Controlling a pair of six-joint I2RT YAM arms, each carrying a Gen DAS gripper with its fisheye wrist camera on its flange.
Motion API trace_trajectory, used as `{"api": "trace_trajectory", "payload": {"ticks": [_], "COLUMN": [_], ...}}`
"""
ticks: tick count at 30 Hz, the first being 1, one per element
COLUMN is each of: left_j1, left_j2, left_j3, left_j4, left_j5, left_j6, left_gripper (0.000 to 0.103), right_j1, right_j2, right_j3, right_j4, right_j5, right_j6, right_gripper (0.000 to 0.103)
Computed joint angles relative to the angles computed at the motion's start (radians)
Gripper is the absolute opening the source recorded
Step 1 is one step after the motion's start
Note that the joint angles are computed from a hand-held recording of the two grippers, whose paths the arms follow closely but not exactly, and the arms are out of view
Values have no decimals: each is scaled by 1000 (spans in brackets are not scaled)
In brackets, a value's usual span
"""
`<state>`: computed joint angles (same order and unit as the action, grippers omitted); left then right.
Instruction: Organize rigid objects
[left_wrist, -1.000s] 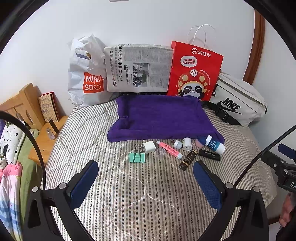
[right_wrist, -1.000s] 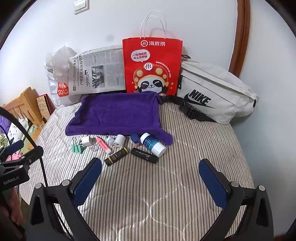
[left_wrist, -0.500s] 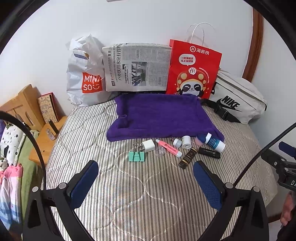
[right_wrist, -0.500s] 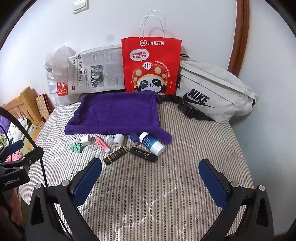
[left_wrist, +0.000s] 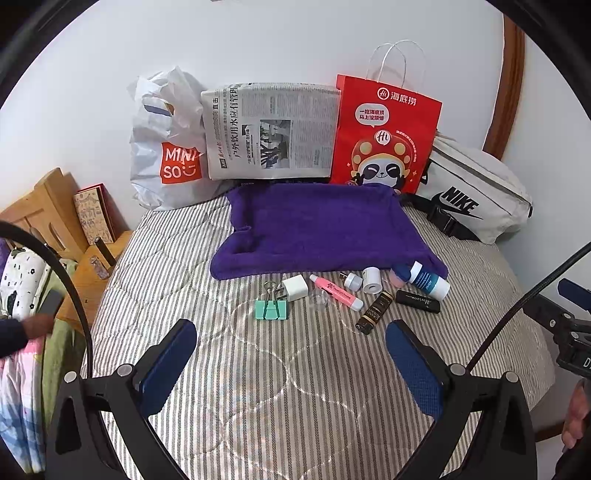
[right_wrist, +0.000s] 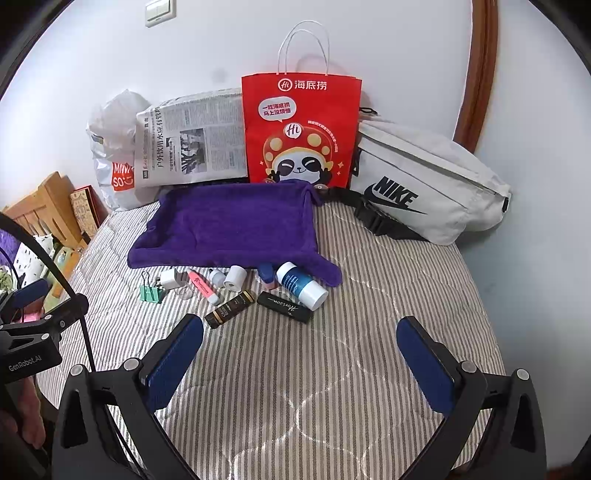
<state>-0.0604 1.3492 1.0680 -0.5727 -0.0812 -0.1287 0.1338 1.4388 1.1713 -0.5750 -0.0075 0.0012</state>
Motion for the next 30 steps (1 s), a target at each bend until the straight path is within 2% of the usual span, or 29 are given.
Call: {"api": "trace_trajectory", "payload": {"ticks": [30], "left_j1": [-7], "left_j2": [13], "left_j3": [8], "left_j4": [2], "left_j5": [-5], "left_j6": [8], "left_gripper": [103], "right_j1": [6], "right_j2": [14], "right_j3": [13], "right_j4": [-7], "right_j5": [13], "right_j6": [-5], "right_gripper": [103]}}
